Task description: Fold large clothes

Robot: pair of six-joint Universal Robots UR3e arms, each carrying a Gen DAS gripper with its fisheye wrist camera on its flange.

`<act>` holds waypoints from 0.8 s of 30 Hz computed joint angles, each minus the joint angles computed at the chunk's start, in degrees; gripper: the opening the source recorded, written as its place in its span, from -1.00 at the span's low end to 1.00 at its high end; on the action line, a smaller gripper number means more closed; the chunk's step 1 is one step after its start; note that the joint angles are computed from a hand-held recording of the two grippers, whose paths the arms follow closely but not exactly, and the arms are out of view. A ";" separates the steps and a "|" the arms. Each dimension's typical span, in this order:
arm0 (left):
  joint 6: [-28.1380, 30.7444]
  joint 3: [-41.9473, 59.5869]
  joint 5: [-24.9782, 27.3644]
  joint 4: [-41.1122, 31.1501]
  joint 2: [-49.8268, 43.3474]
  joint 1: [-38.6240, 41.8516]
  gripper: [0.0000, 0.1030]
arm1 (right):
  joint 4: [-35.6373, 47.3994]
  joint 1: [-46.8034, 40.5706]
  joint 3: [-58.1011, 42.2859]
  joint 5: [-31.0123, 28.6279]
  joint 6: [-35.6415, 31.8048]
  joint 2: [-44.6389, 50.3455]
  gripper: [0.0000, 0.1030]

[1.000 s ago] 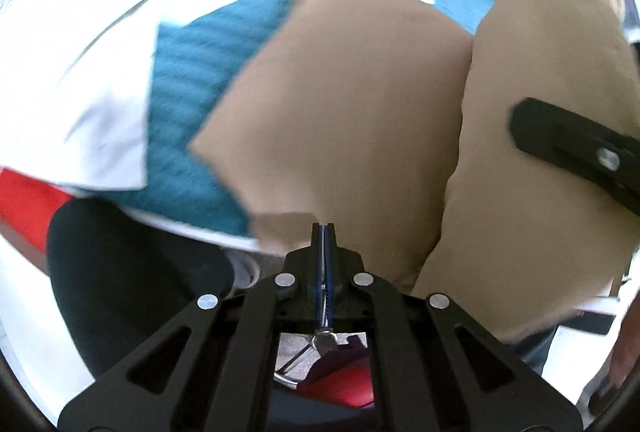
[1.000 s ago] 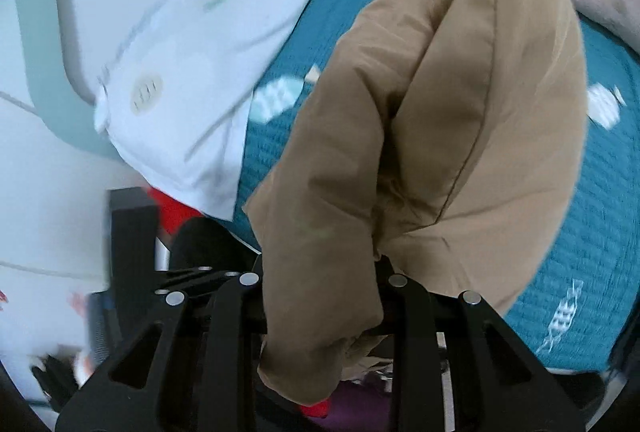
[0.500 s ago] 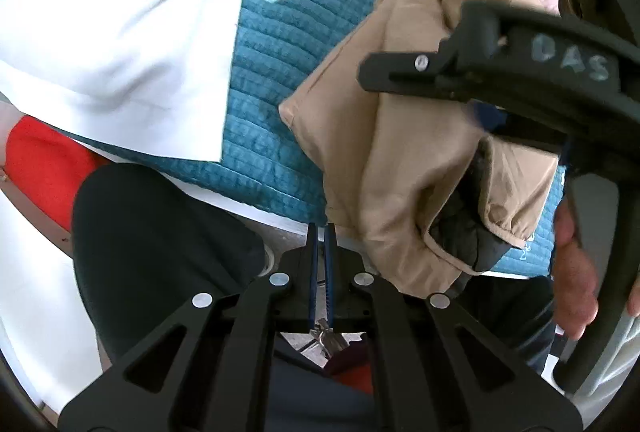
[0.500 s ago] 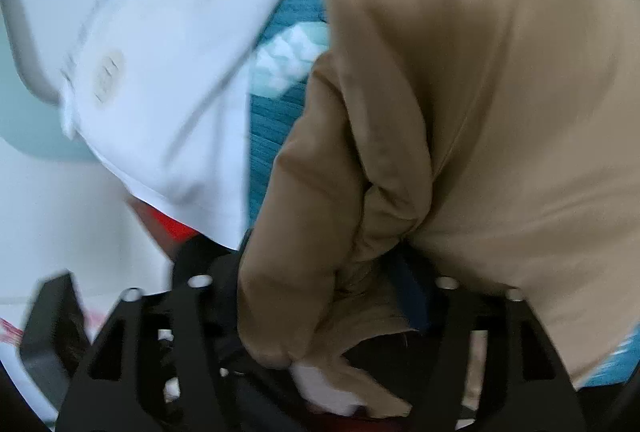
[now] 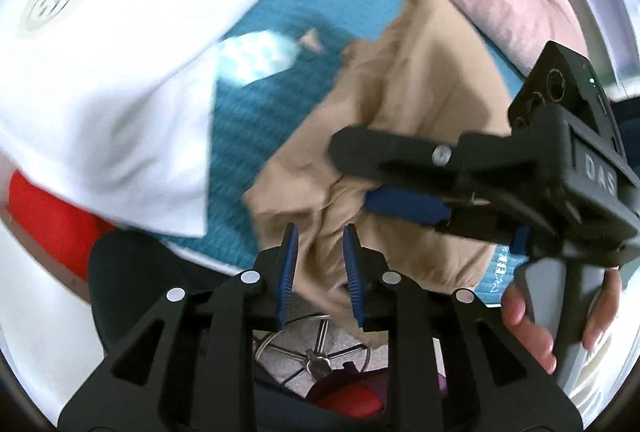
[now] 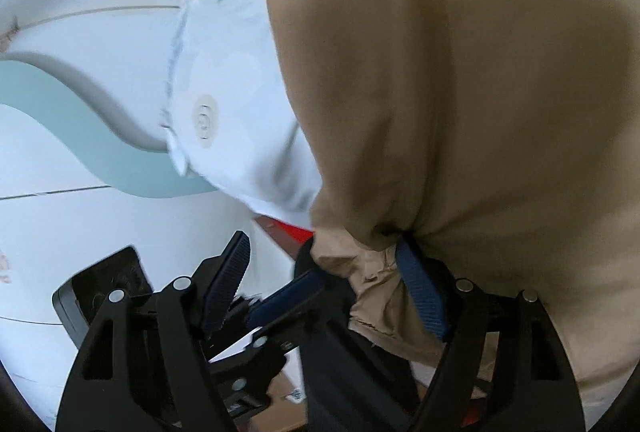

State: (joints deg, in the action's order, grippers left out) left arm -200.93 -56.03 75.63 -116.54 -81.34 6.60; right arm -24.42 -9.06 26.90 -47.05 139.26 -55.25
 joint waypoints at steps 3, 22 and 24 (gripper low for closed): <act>-1.16 5.97 1.03 -0.05 -5.21 -4.31 -0.54 | -5.05 -1.75 0.92 -2.96 1.15 -4.44 0.41; -4.36 -4.67 7.08 12.76 -14.12 -10.75 -0.61 | -47.18 -14.70 56.69 -22.59 4.08 -39.30 -0.83; -4.20 -4.06 6.95 12.55 -14.00 -10.60 -0.61 | -43.35 -15.14 51.79 -21.75 4.19 -37.53 -0.77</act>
